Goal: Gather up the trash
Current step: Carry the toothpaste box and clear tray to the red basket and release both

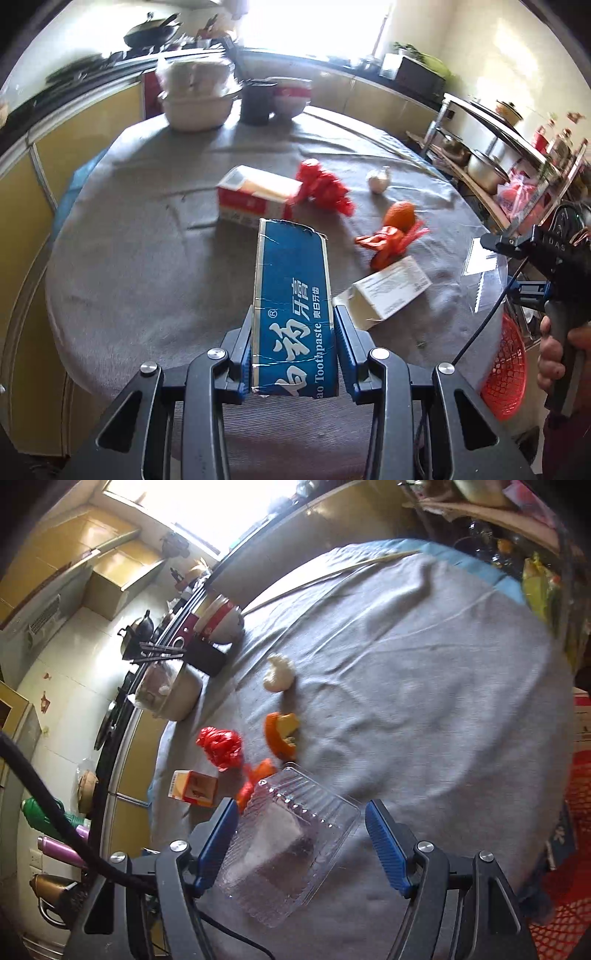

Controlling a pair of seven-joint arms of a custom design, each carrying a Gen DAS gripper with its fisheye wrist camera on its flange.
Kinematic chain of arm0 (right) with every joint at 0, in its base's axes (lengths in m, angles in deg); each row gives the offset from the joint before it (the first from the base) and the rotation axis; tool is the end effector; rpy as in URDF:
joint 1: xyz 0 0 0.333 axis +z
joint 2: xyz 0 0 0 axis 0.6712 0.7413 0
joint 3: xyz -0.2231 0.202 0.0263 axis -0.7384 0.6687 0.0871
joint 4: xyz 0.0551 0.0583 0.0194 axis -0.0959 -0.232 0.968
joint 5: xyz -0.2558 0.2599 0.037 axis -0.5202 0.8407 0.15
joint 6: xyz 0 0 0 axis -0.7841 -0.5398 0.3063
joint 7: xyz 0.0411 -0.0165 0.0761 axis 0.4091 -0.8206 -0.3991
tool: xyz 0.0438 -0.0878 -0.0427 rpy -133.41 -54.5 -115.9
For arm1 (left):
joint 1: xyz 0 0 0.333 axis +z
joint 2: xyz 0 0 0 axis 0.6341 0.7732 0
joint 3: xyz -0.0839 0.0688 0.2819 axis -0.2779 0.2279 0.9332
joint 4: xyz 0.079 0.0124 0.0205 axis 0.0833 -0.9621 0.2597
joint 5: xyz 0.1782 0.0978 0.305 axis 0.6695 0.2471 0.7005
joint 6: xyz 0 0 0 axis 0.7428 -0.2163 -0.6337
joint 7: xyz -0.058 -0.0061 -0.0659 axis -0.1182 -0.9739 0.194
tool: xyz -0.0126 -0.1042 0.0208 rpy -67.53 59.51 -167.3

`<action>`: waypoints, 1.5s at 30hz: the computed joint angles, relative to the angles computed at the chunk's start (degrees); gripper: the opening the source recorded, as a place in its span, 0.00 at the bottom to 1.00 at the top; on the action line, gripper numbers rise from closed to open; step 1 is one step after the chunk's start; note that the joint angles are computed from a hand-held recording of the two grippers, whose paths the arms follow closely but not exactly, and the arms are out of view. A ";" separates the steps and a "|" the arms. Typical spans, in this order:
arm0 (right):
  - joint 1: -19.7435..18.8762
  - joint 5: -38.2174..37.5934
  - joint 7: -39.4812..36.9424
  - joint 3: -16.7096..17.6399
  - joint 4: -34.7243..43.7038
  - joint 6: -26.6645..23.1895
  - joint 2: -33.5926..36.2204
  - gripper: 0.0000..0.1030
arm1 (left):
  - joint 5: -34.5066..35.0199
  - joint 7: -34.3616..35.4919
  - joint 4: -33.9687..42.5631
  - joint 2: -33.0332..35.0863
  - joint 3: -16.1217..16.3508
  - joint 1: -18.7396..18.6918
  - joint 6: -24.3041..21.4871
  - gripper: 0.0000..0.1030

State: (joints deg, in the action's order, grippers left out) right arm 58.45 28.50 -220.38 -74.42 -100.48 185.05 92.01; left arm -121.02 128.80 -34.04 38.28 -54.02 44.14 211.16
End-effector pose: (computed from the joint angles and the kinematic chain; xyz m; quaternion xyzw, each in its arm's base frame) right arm 0.5533 0.2180 0.4719 -0.3163 0.8599 -0.0655 0.3954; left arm 0.6543 -0.0360 0.4947 -0.4498 0.8248 -0.3370 0.0627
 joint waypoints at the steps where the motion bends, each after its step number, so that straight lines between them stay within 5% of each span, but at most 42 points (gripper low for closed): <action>1: 0.47 -2.71 2.85 -0.94 -1.80 0.66 -1.40 0.72 | -0.44 1.02 -0.78 -0.81 -0.27 0.11 -0.08 0.39; 8: -1.97 -14.63 14.96 -0.57 -10.29 0.77 -8.78 0.72 | -1.49 5.74 -5.01 -4.63 -1.28 -2.03 0.39 0.39; 16: -6.55 -16.93 20.90 2.29 -21.35 0.44 -17.79 0.72 | -0.58 9.65 -7.95 -7.41 -1.99 -5.33 -1.09 0.39; 23: -8.45 -12.21 21.18 4.11 -33.25 -3.14 -29.39 0.72 | 0.70 11.79 -7.99 -7.80 -3.08 -8.61 -4.27 0.39; 38: -4.95 0.73 21.39 6.34 -51.65 -15.51 -53.70 0.73 | 2.74 19.15 -10.75 -10.72 -6.04 -15.90 -12.19 0.40; 45: -4.92 2.37 23.48 5.97 -54.52 -13.99 -57.19 0.74 | 1.84 20.96 -12.53 -12.43 -5.84 -17.39 -12.65 0.60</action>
